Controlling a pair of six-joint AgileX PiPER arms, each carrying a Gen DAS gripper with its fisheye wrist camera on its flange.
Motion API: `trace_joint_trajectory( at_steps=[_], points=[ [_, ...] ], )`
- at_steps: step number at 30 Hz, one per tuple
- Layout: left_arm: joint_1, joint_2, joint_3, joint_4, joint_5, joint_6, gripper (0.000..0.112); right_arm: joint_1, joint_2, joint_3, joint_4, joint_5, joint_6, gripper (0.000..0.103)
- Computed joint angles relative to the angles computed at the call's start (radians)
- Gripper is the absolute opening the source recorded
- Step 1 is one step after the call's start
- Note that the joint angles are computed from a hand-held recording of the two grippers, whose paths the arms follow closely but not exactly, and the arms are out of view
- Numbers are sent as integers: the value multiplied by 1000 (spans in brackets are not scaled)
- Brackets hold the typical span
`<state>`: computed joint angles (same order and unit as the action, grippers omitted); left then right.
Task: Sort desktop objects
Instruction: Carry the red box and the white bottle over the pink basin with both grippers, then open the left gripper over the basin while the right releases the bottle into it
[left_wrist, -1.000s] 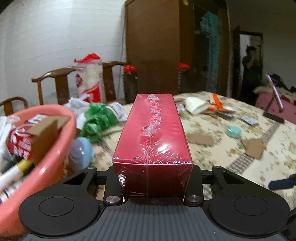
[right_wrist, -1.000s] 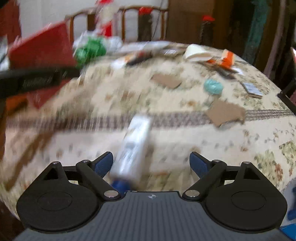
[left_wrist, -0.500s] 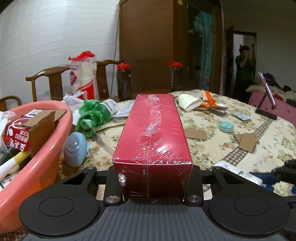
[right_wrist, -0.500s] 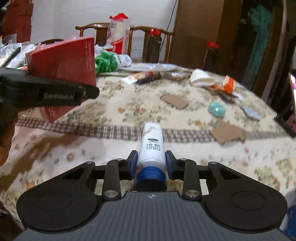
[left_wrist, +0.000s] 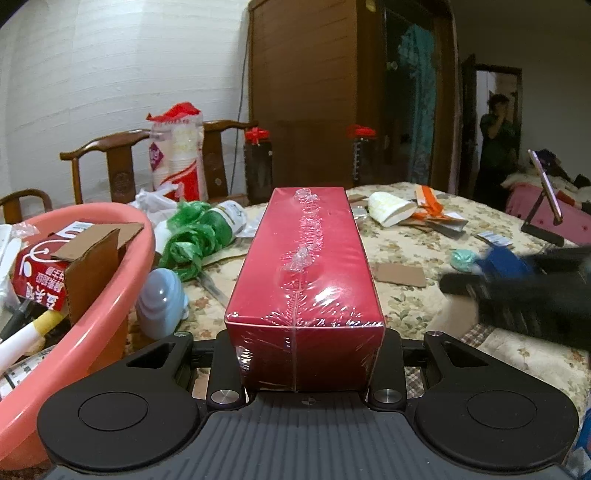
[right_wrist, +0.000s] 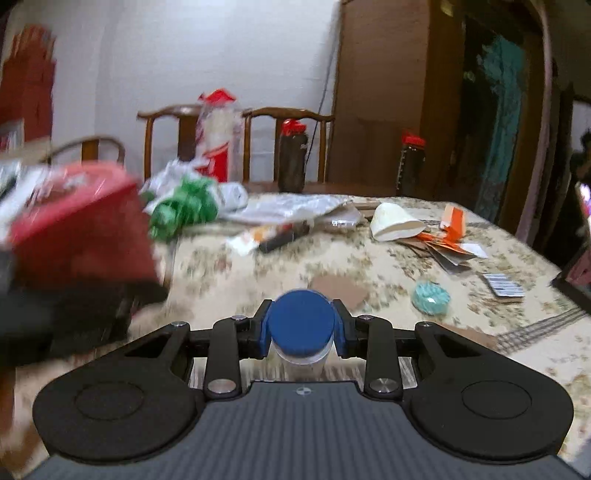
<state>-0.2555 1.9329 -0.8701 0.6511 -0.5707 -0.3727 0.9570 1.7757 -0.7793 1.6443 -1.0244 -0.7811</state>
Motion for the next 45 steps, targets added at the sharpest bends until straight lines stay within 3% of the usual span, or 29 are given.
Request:
trace_joint_trajectory(
  at_steps=[5, 16, 26, 35, 41, 45],
  points=[
    [-5, 16, -29, -17, 19, 7, 35, -123, -12, 38, -185, 105, 151, 37],
    [-23, 17, -55, -28, 39, 9, 35, -124, 19, 81, -292, 63, 306, 36],
    [12, -94, -27, -20, 35, -14, 35, -109, -61, 6, -262, 49, 139, 36],
    [127, -208, -18, -21, 59, -32, 35, -111, -18, -237, -291, 156, -54, 36],
    [243, -246, -48, -9, 91, -57, 36, -117, 115, -520, -291, 295, -221, 36],
    [307, -234, -104, 3, 136, -81, 36, -129, 240, -771, -186, 410, -420, 36]
  ],
)
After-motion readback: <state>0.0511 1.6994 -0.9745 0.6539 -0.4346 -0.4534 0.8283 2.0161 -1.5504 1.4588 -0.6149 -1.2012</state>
